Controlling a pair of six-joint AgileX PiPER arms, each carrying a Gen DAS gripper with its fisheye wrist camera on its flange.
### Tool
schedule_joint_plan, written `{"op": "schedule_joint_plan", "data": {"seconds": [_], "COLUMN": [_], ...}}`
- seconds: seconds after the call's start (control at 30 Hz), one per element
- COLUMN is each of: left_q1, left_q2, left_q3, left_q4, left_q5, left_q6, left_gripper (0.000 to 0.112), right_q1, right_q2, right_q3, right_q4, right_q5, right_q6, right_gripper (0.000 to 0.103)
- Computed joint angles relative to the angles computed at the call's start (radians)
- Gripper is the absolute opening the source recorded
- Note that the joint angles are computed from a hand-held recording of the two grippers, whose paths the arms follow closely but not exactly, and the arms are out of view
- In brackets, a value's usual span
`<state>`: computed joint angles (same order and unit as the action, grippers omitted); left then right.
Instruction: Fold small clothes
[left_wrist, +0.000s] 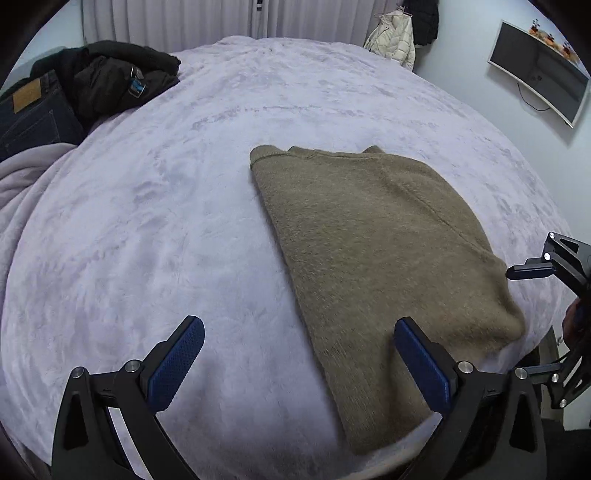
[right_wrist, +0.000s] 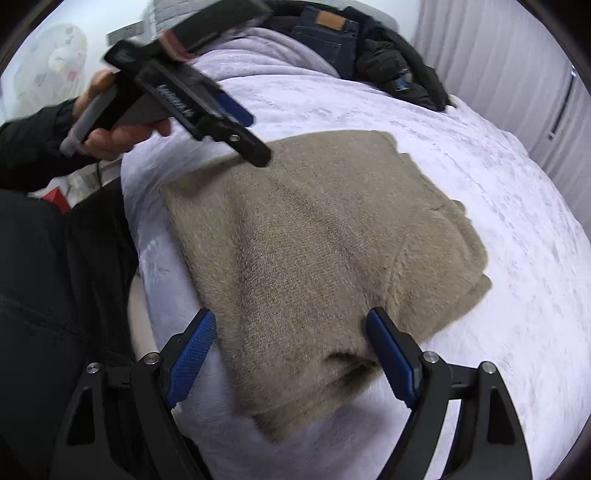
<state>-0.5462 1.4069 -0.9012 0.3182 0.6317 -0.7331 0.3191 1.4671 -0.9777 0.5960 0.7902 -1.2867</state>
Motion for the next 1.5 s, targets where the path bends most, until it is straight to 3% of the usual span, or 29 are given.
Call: {"op": "schedule_joint_plan", "data": {"seconds": [0.1, 0.13, 0.2, 0.3, 0.4, 0.53, 0.67, 0.8, 0.97, 1.1, 1.17, 1.27, 1.33, 1.5], "left_q1": [-0.076, -0.089, -0.091, -0.066, -0.076, -0.106, -0.088, -0.098, -0.121, -0.102, -0.062, -0.032, -0.032, -0.045], "left_q2": [0.026, 0.055, 0.108, 0.098, 0.095, 0.095, 0.119, 0.132, 0.147, 0.141, 0.205, 0.361, 0.397, 0.391], "left_q3": [0.001, -0.003, -0.003, 0.042, 0.051, 0.023, -0.011, -0.028, -0.084, -0.194, -0.283, -0.421, -0.428, -0.397], "left_q4": [0.059, 0.08, 0.087, 0.03, 0.044, 0.089, 0.043, 0.051, 0.073, 0.15, 0.146, 0.138, 0.14, 0.159], "left_q5": [0.041, 0.053, 0.058, -0.005, 0.004, 0.056, 0.085, 0.115, 0.191, 0.25, 0.267, 0.365, 0.354, 0.334], "left_q6": [-0.079, -0.1, -0.119, -0.094, -0.121, -0.168, -0.145, -0.171, -0.193, -0.219, -0.194, -0.167, -0.178, -0.232], "left_gripper": [0.103, 0.103, 0.103, 0.103, 0.103, 0.103, 0.103, 0.103, 0.103, 0.103, 0.103, 0.103, 0.103, 0.103], "right_q1": [-0.035, -0.018, 0.044, 0.088, 0.033, 0.003, 0.011, 0.005, 0.022, -0.005, 0.0, -0.01, -0.019, 0.024], "right_q2": [-0.093, -0.113, -0.116, -0.039, -0.023, -0.046, -0.037, 0.091, 0.123, 0.094, 0.118, 0.249, 0.338, 0.349], "right_q3": [0.061, 0.084, 0.121, 0.152, 0.166, 0.069, 0.002, -0.102, -0.077, -0.132, -0.186, -0.325, -0.396, -0.383], "right_q4": [0.125, 0.128, 0.076, -0.049, 0.026, 0.03, 0.055, 0.046, 0.02, 0.07, 0.041, 0.024, 0.02, -0.036], "right_q5": [0.093, 0.087, 0.011, -0.121, -0.116, 0.017, -0.004, 0.066, 0.007, 0.05, 0.015, 0.06, 0.099, 0.038], "right_q6": [-0.092, -0.093, -0.034, 0.106, 0.027, 0.076, 0.111, 0.241, 0.293, 0.281, 0.339, 0.435, 0.487, 0.558], "right_gripper": [0.087, 0.086, 0.087, 0.086, 0.086, 0.086, 0.087, 0.087, 0.086, 0.087, 0.087, 0.087, 0.086, 0.088]}}
